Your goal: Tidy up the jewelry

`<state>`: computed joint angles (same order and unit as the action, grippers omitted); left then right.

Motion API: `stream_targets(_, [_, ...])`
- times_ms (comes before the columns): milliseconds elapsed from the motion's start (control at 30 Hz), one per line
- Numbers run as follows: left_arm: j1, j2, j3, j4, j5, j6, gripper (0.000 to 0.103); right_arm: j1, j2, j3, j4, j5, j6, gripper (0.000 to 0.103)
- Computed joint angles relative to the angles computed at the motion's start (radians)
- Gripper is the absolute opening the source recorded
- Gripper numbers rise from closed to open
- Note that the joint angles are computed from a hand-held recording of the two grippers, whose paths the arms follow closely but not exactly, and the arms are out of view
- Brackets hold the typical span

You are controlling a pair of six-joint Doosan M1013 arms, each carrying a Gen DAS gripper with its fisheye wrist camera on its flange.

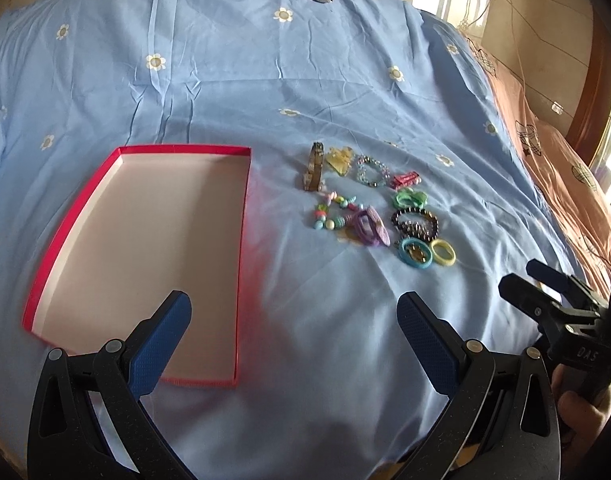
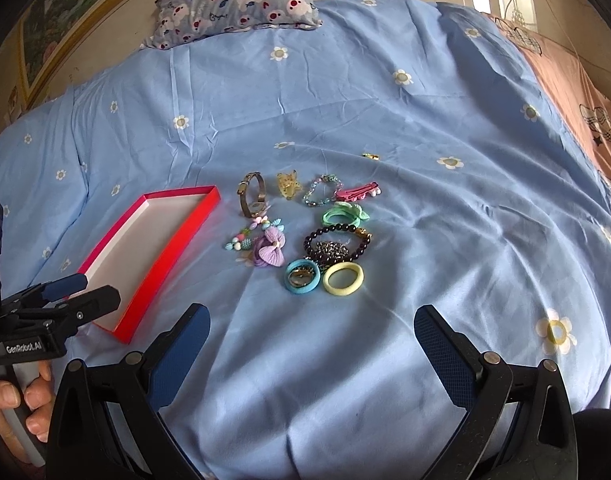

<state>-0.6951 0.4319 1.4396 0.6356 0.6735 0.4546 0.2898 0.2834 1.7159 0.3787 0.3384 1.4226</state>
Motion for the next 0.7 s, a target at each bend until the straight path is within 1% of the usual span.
stream_targets(33, [0.003,0.004,-0.007,-0.001,0.002,0.005,0.103,-0.005,0.006,-0.008,0.019,0.009,-0.013,0.101])
stream_targets(267, [0.027,0.040,-0.064,-0.060,0.020,0.074,0.101,-0.023,0.041,-0.054,0.040,0.052,-0.012,0.101])
stream_targets(467, [0.041,0.065,-0.102,-0.107,0.029,0.123,0.100,-0.034,0.069,-0.093,0.027,0.086,0.008,0.093])
stream_targets(600, [0.051,0.085,-0.134,-0.136,0.041,0.160,0.100,-0.040,0.087,-0.120,0.026,0.107,0.016,0.090])
stream_targets(700, [0.060,0.101,-0.158,-0.159,0.050,0.186,0.099,-0.043,0.106,-0.147,0.002,0.121,0.039,0.089])
